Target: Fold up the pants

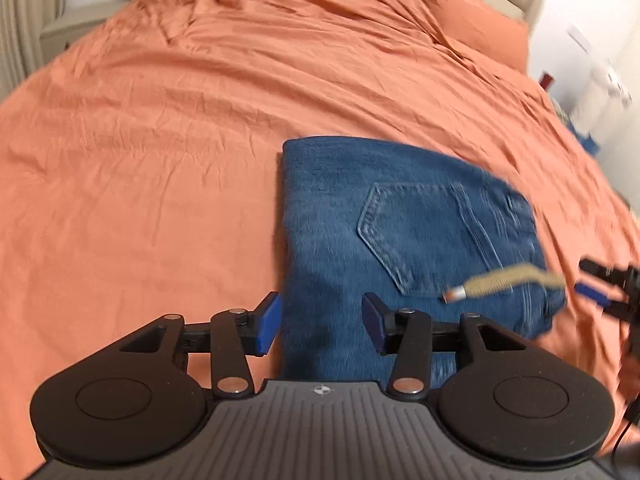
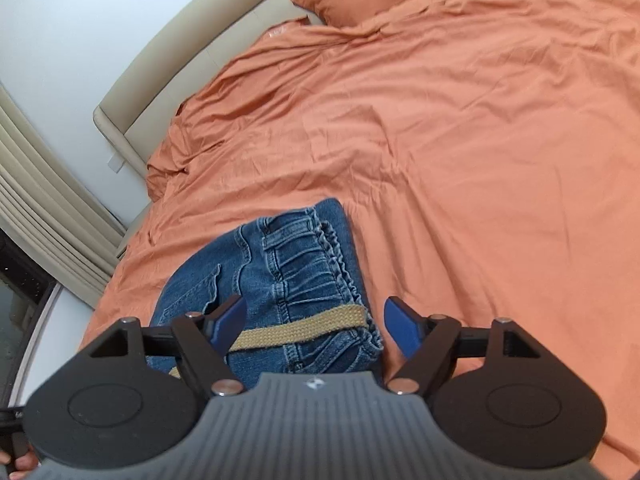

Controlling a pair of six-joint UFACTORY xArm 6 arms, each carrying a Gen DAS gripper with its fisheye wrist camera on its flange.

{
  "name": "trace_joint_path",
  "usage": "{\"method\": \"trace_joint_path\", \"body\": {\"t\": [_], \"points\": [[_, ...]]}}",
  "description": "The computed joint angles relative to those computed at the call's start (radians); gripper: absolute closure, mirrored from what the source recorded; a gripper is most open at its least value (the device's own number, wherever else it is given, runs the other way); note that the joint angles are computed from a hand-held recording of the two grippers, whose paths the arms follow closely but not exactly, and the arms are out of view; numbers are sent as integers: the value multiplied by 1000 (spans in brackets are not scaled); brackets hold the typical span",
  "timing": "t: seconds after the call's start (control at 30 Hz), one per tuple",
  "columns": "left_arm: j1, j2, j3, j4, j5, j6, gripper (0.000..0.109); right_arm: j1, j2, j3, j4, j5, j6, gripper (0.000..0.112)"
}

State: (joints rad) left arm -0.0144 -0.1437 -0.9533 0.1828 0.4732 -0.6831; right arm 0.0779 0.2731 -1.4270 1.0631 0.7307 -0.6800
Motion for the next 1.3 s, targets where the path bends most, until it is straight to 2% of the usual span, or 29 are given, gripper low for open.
{"method": "trace_joint_path", "body": {"t": [0.13,0.3,0.4,0.47,0.57,0.77,1.03,1.1,1.13,1.17,1.2,1.3], "points": [[13,63,-25,69,-41,-121,47,0,75,-82,-12,46,31,40],[34,135,-51,106,-114,-125,39,22,140,-145,-76,37,59,40],[48,169,-65,65,-132,-71,39,21,184,-193,-97,56,101,40],[59,183,-53,-15,-173,2,36,25,209,-225,-122,61,125,40],[67,212,-50,-205,-226,156,36,24,245,-270,-132,87,149,40],[70,269,-81,-536,-263,452,34,20,315,-347,-136,129,203,43],[62,314,-120,-815,-269,717,34,3,393,-444,-107,199,219,44],[60,323,-131,-874,-266,770,38,0,413,-470,-96,220,210,46],[58,328,-138,-916,-260,805,45,-3,424,-484,-84,234,204,51],[56,332,-145,-966,-253,845,53,-8,439,-504,-62,257,196,63],[55,335,-149,-1001,-250,868,55,-11,448,-515,-49,271,200,67],[49,334,-154,-1082,-247,926,77,-13,441,-505,-23,276,145,75]]}}
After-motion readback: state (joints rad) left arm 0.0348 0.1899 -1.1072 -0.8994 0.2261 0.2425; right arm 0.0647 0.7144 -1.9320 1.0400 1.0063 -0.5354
